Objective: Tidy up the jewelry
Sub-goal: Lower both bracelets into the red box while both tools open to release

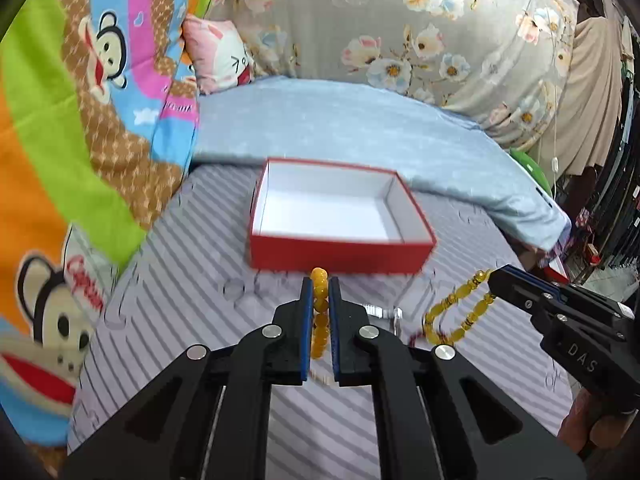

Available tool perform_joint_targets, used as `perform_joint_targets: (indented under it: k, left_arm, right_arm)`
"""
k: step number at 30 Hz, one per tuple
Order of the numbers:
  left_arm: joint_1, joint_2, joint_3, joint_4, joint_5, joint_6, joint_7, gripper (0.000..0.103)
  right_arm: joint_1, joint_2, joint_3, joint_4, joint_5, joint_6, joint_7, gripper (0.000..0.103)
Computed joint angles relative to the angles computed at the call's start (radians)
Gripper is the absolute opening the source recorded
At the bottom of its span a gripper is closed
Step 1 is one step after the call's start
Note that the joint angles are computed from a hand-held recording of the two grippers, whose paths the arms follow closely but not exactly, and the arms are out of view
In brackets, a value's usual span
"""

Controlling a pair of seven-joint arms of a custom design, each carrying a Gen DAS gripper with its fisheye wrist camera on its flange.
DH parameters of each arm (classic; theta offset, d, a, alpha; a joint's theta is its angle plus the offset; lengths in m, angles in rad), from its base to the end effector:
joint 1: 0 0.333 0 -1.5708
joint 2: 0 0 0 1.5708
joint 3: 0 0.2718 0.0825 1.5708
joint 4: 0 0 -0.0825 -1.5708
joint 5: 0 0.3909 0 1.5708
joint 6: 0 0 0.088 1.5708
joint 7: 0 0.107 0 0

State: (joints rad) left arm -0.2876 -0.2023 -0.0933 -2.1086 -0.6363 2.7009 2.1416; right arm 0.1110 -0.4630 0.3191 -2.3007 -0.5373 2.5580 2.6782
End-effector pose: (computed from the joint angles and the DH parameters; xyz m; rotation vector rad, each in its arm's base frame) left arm 0.5248 -0.1916 0.5465 -1.3400 2.2313 -1.1767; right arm 0.4386 0.2264 0.5520 -1.4143 1.9333 -0.7572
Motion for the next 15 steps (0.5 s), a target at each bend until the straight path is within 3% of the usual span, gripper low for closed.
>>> perform_joint_targets:
  k: [7,10,15]
  left_arm:
    - [0.044,0.209,-0.06,0.239,0.105,0.02,-0.092,0.007]
    - [0.069,0.324,-0.095,0.367,0.194,0.018,-0.16,0.007]
    - [0.084,0.525,-0.133,0.614,0.329,-0.04,-0.267,0.007]
  right_arm:
    - [-0.032,0.135,-0.054,0.141,-0.048,0.024,-0.05,0.009]
    - [-0.027,0.23,-0.104,0.223,-0.044,0.057,-0.089,0.002]
    - [0.006,0.382,-0.186,0.37,-0.012,0.068,-0.171,0.002]
